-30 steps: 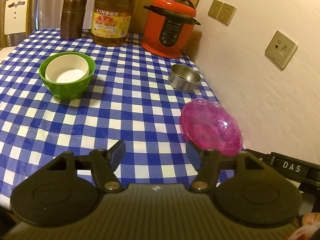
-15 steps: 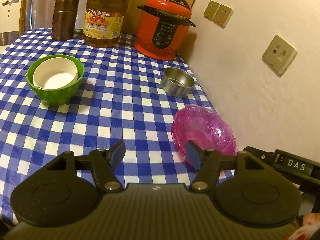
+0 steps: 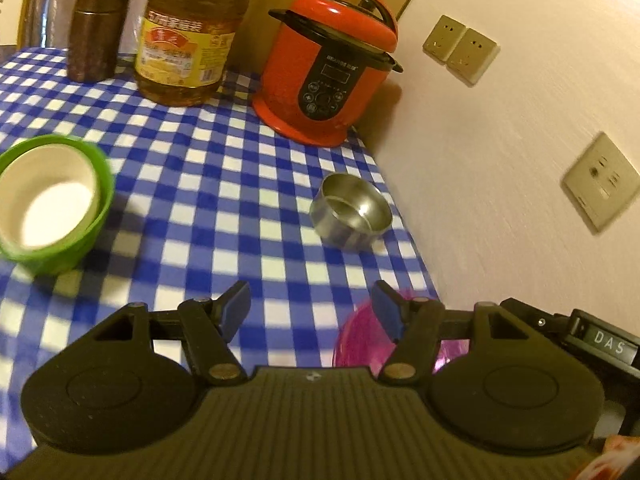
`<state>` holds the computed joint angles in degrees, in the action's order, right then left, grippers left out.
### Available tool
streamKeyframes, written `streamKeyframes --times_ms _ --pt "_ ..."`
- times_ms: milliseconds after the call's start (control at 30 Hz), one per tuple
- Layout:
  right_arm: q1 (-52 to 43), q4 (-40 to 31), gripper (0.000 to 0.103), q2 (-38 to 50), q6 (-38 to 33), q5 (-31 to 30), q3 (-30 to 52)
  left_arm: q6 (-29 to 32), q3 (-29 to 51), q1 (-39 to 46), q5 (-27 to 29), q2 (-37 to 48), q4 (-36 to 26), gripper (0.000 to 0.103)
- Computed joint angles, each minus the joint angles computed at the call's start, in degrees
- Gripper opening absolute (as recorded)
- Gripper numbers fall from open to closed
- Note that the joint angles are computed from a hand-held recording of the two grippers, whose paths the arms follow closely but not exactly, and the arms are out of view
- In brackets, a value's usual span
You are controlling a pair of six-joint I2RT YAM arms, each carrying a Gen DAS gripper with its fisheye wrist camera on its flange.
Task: Organize plates and bowls
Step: 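Close both tools on the rim of the small steel bowl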
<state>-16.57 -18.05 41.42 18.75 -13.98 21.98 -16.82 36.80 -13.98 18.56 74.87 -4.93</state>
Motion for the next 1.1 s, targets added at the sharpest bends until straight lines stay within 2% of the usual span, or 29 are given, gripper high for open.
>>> streamKeyframes --times_ms 267,533,600,667,933,1100 --pt "0.9 22.59 0.065 27.19 4.27 1.5 5.87 -0.52 14.15 -2.62 0.83 21.04 7.83 0.059" --pt "3.66 32.86 0.064 46.29 6.54 5.16 13.96 -1.57 27.17 -3.6 0.63 37.41 10.1 0.052" --pt "3.37 33.31 0.053 50.71 6.43 4.01 16.68 -2.17 29.74 -3.43 1.12 40.43 10.17 0.05" --pt "2.55 32.97 0.049 54.58 6.18 2.39 19.4 -2.21 31.99 -3.32 1.63 42.92 10.42 0.046" --pt "0.92 28.31 0.043 64.75 3.03 -0.59 30.34 -3.09 40.95 -3.69 3.98 51.57 8.9 0.034" --pt "0.84 25.26 0.036 69.62 1.7 -0.82 36.15 -3.1 44.79 -3.95 5.0 54.96 7.81 0.029"
